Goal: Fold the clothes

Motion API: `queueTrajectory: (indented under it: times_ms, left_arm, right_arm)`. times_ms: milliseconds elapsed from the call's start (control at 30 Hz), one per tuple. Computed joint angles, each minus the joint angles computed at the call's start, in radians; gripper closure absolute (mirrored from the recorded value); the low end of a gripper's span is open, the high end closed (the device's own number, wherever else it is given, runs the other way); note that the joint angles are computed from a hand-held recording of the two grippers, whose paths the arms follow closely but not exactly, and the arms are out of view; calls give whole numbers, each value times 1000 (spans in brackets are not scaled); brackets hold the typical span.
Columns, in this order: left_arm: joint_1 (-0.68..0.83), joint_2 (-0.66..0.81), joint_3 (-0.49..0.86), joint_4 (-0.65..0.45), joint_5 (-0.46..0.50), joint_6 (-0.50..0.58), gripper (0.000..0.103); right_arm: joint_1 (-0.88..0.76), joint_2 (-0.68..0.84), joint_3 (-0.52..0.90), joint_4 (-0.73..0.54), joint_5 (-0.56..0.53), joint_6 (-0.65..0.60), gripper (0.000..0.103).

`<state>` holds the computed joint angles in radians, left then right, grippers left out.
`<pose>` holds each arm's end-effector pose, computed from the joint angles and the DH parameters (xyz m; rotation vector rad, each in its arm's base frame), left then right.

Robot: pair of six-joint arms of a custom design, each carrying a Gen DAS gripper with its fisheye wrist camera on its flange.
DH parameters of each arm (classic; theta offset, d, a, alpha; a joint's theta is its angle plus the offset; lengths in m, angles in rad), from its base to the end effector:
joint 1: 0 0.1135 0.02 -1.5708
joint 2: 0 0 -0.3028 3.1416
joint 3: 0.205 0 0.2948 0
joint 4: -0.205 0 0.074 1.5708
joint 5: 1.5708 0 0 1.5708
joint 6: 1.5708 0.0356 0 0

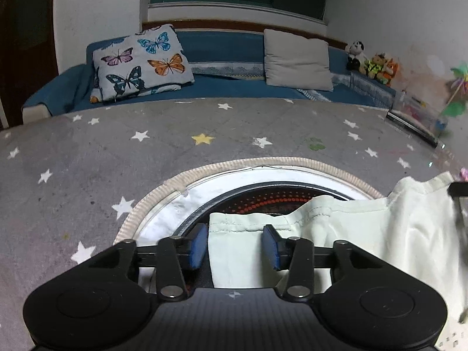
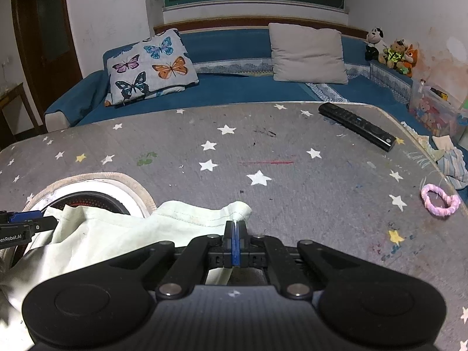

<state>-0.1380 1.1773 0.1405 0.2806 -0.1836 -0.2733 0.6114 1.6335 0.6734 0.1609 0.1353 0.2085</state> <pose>0.1809 -0.0186 0.1005 -0.2476 2.2980 0.0047 0.2728 0.1854 0.1353 -0.4107 2.3375 0.2366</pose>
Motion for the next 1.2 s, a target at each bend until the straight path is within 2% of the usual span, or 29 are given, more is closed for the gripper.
queueTrajectory:
  times_ms: [67,167,367,467,633,833,933,967,1033,1100,1200]
  left_arm:
    - [9,9,5,5,25,3,96]
    - [26,-56,-11,-13,48,8,97]
    - [116,-412,8,-245,24,83,98]
    - [230,-477,34,-291,73,144,98]
    - [411,-378,50,-209,144,210,98]
    - [491,-129,43,-31,176,241,97]
    - [514,-90,46,-31,211,249,94]
    - [521,-102,44,-46,216,251,91]
    - [542,-145,43,-99,229,265,79]
    - [565,-221,36,-175,259,285,68]
    - [617,-416,12,-354,330,349,61]
  right_arm:
    - [-2,2,0,2,-2,2,103]
    - [-1,-5,0,3,-2,4,103]
    - [5,-27,22,-7,8,-9,103]
    - [12,-16,52,0,20,-9,103]
    - [20,66,142,17,56,-2,103]
    - [7,202,261,-11,47,29,102]
    - [5,240,294,-38,45,26,101]
    - [5,241,294,-43,45,21,97]
    - [5,223,278,-50,43,19,96]
    - [3,196,259,-71,25,8,96]
    - [8,136,213,-92,7,-21,96]
